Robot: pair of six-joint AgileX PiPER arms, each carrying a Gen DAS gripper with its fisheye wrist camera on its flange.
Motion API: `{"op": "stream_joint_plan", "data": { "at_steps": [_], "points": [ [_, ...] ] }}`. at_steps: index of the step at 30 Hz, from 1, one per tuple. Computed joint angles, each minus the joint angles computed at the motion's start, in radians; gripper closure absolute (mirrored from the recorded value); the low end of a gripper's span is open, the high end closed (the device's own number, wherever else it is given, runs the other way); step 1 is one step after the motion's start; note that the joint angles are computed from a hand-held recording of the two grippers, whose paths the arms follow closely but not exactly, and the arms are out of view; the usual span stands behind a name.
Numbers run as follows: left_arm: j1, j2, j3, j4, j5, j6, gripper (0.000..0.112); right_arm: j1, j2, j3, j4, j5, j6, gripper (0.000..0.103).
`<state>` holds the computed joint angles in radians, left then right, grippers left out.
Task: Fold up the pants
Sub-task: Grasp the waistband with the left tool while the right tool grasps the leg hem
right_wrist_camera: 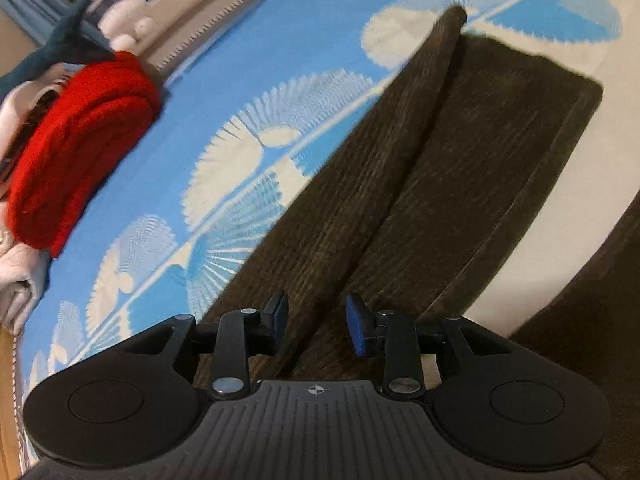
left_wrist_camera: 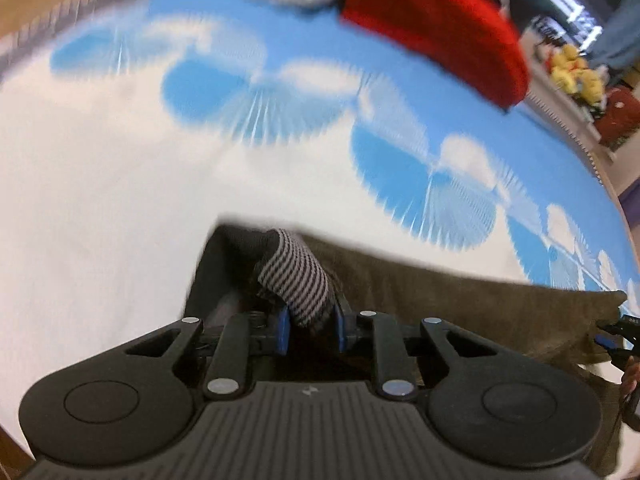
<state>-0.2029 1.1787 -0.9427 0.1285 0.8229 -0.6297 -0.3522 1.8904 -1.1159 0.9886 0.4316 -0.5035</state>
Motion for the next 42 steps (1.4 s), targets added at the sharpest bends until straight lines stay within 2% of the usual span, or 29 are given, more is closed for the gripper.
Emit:
{"op": "stream_joint_plan", "data": {
  "at_steps": [3,6,8,10,13,18,23,25,28,31,32,34,37,40,42],
  "points": [
    [-0.053,0.007,-0.025,0.084,-0.007,-0.067,0.089,0.023,0.064,-0.043,-0.035,-0.007,0.083,0.068],
    [-0.037,0.018,-0.043,0.053,0.008,-0.045,0.089,0.028,0.084,-0.047,0.046,-0.034,0.059,0.068],
    [-0.026,0.019,-0.051,0.038,0.021,-0.021,0.089,0.024,0.083,-0.042,0.116,-0.041,0.013,0.079],
    [-0.019,0.019,-0.054,0.025,0.032,-0.001,0.089,0.018,0.076,-0.031,0.188,-0.039,-0.059,0.1],
    [-0.007,0.008,-0.05,-0.001,0.059,0.024,0.089,-0.003,0.04,0.004,0.297,-0.031,-0.187,0.101],
    [0.065,-0.022,-0.036,-0.093,0.088,0.075,0.089,-0.048,-0.099,0.071,0.257,0.016,-0.188,0.101],
    [0.103,-0.092,-0.019,-0.116,0.153,0.111,0.091,-0.134,-0.351,0.188,0.067,0.141,-0.188,0.101],
    [0.12,-0.132,-0.007,-0.114,0.189,0.135,0.092,-0.202,-0.471,0.249,-0.014,0.234,-0.194,0.101],
    [0.225,-0.166,0.016,-0.18,0.251,0.25,0.092,-0.343,-0.624,0.359,-0.162,0.417,-0.22,0.101],
    [0.258,-0.128,0.023,-0.174,0.321,0.309,0.091,-0.486,-0.611,0.429,-0.298,0.585,-0.288,0.1],
    [0.259,-0.104,0.023,-0.173,0.342,0.321,0.09,-0.512,-0.587,0.443,-0.338,0.607,-0.304,0.1],
    [0.264,-0.077,0.027,-0.173,0.35,0.324,0.086,-0.559,-0.587,0.488,-0.395,0.569,-0.348,0.096],
    [0.281,-0.055,0.012,-0.183,0.351,0.301,0.082,-0.724,-0.532,0.464,-0.334,0.537,-0.46,0.096],
    [0.283,-0.048,0.008,-0.192,0.353,0.274,0.076,-0.89,-0.447,0.375,-0.244,0.528,-0.406,0.096],
    [0.253,-0.03,-0.003,-0.165,0.358,0.249,0.075,-0.977,-0.391,0.316,-0.18,0.511,-0.342,0.096]
  ]
}}
